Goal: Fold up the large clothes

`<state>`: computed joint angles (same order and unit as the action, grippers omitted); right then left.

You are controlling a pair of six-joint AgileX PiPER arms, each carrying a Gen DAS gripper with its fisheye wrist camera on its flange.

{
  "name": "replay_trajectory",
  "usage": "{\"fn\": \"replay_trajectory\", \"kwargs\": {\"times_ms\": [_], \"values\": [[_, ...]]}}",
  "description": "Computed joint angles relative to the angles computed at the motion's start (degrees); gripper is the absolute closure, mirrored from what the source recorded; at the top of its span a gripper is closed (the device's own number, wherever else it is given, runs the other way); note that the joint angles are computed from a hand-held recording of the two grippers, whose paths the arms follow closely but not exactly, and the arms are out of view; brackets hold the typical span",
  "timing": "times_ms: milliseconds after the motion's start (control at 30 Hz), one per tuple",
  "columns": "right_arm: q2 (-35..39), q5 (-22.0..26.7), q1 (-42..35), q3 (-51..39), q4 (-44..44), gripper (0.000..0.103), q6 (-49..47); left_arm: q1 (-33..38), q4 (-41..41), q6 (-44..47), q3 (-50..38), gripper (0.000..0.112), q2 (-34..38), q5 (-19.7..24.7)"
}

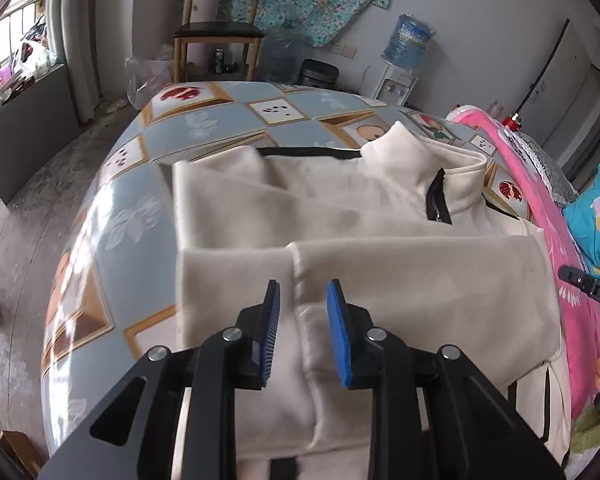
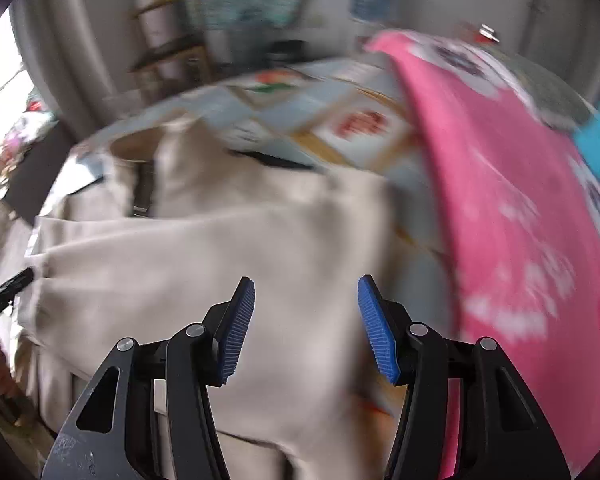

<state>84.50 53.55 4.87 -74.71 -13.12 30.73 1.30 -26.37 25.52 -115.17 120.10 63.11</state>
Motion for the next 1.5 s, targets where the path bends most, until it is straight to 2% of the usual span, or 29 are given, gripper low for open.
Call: {"fn": "replay_trajectory", "kwargs": {"times_ms": [100, 167, 233, 267, 333, 433, 533, 667, 733, 800, 833, 867, 967, 1067, 1167, 1367, 1433, 1500], "values": [[6.27, -0.67, 3.37, -4.88, -0.6, 0.049, -0.36, -2.41, 6.44, -5.54, -3.78, 0.088, 3.39, -1.06], [12.44, 1.65, 3.77, -8.48, -2.31, 0.044, 1.41, -1.96, 5.18, -4.78, -2.46, 0.088, 3.49, -3.33], [14.9, 2.78, 2.61, -8.7, -2.2, 0.043, 3.02, -1.58, 4.76, -4.77, -2.45, 0.088, 3.22, -2.79], [14.21, 2.38, 2.23, -8.28, -1.62, 0.043, 4.07, -1.38, 4.76, -4.77, -2.09, 0.088, 2.75, -2.63], [13.52, 4.8, 2.82, -9.45, -1.82, 0.043, 6.9, -0.49, 3.44, -3.61, -0.56, 0.088, 0.9, -2.38], [9.52, 2.77, 5.5, -7.6, 0.05, 0.039, 7.72, 0.56, -1.6, 1.46, 3.49, 0.088, -2.61, -2.98], [9.73, 1.79, 9.99, -7.42, 2.73, 0.039, 6.79, -0.64, -2.28, 3.71, 5.67, 0.088, -3.68, -2.56], [10.72, 1.31, 17.69, -4.51, -2.42, 0.038, 13.81, -1.31, -2.41, 4.93, 13.7, 0.085, -6.25, -5.72], [10.6, 0.54, 18.53, -2.25, -3.13, 0.038, 16.65, -0.54, -4.4, 7.0, 17.05, 0.085, -7.91, -7.15], [8.25, 0.0, 18.13, -0.75, -2.73, 0.038, 18.26, 0.08, -4.2, 7.31, 17.88, 0.085, -9.8, -6.17], [7.07, 0.02, 18.12, -0.25, -2.58, 0.038, 19.01, 0.59, -4.46, 7.92, 18.72, 0.081, -11.17, -6.09], [4.95, -0.32, 18.71, 0.84, -2.88, 0.038, 20.77, 1.42, -5.0, 8.79, 20.1, 0.071, -13.07, -6.09], [-1.71, 0.37, 24.34, 4.63, -7.29, 0.026, 29.55, 4.78, -7.4, 11.24, 24.27, 0.055, -18.17, -4.29], [-6.09, 1.73, 30.52, 8.46, -11.2, 0.02, 37.32, 7.88, -7.48, 14.73, 30.0, 0.046, -23.18, -2.68], [-8.08, 4.48, 37.63, 11.85, -14.1, 0.018, 45.16, 10.93, -5.87, 18.83, 38.71, 0.036, -29.22, -4.89], [-5.99, 11.59, 51.29, 14.12, -18.81, 0.017, 57.99, 17.48, -4.37, 27.46, 54.19, 0.035, -37.82, -11.08], [-4.7, 12.38, 53.91, 14.06, -19.19, 0.016, 59.48, 20.5, -6.14, 30.99, 57.22, 0.035, -39.18, -11.66], [-3.92, 11.99, 54.9, 14.45, -19.31, 0.016, 59.65, 24.7, -11.2, 38.59, 61.07, 0.035, -41.28, -12.4]]}}
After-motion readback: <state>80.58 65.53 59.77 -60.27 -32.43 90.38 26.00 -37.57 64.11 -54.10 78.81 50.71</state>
